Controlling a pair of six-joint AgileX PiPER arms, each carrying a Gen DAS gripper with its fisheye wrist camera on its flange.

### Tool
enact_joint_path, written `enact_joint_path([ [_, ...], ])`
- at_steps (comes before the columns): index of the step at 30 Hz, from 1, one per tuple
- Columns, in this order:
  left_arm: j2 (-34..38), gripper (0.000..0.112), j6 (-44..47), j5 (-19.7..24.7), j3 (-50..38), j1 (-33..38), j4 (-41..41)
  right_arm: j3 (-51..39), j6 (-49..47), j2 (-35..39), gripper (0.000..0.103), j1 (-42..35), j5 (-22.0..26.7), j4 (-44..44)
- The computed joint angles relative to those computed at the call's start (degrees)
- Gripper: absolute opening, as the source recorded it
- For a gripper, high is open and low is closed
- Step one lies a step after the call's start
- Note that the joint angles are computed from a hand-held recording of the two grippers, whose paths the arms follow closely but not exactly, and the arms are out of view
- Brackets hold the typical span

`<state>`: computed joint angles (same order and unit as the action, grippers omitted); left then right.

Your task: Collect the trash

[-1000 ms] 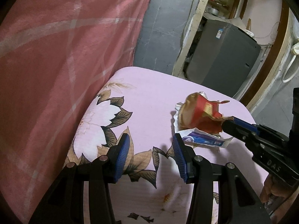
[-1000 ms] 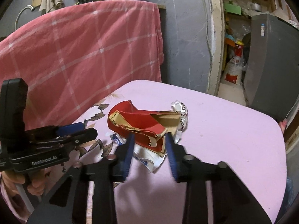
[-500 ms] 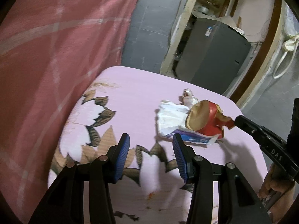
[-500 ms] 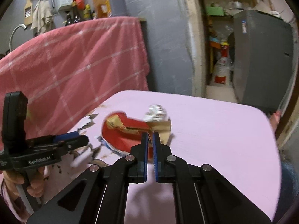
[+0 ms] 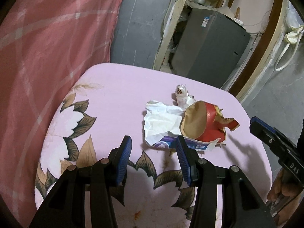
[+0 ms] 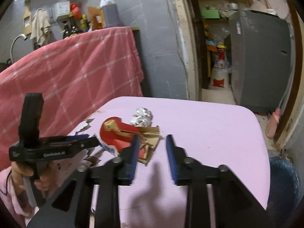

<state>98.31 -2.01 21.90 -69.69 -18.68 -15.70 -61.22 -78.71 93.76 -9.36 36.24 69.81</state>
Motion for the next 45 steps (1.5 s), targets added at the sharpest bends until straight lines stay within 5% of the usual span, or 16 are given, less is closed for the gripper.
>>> enact_joint_path([
  [6,-0.05,0.042,2.68,-0.97,0.35,0.05,-1.89,-4.78,2.42,3.34,0.030,3.23,0.63,-5.94],
  [12,1.26,0.042,7.11,-0.66,-0.87,-0.31,-4.80,-12.67,10.46,9.57,0.029,4.06,6.32,-14.16],
  [14,1.33,0.042,9.23,-1.28,-0.73,-0.31,-6.92,-12.75,9.85,9.70,0.016,3.55,7.32,-13.44],
  [16,1.57,0.034,10.90,-1.54,-0.95,-0.38,-8.72,-12.02,8.54,9.26,0.008,3.05,7.55,-12.12],
  [21,2.56,0.017,8.73,-1.24,-2.47,-1.30,-6.22,-9.07,5.60,7.66,0.005,1.47,7.91,-8.57],
  [31,2.42,0.003,9.10,-2.17,-1.51,-4.00,-6.00,-0.20,2.00,1.30,0.004,-3.37,3.51,-1.85],
  [45,-3.11,0.001,-19.88,-4.26,5.40,-11.40,18.43,8.15,1.03,-6.89,0.004,-9.36,1.30,0.29],
])
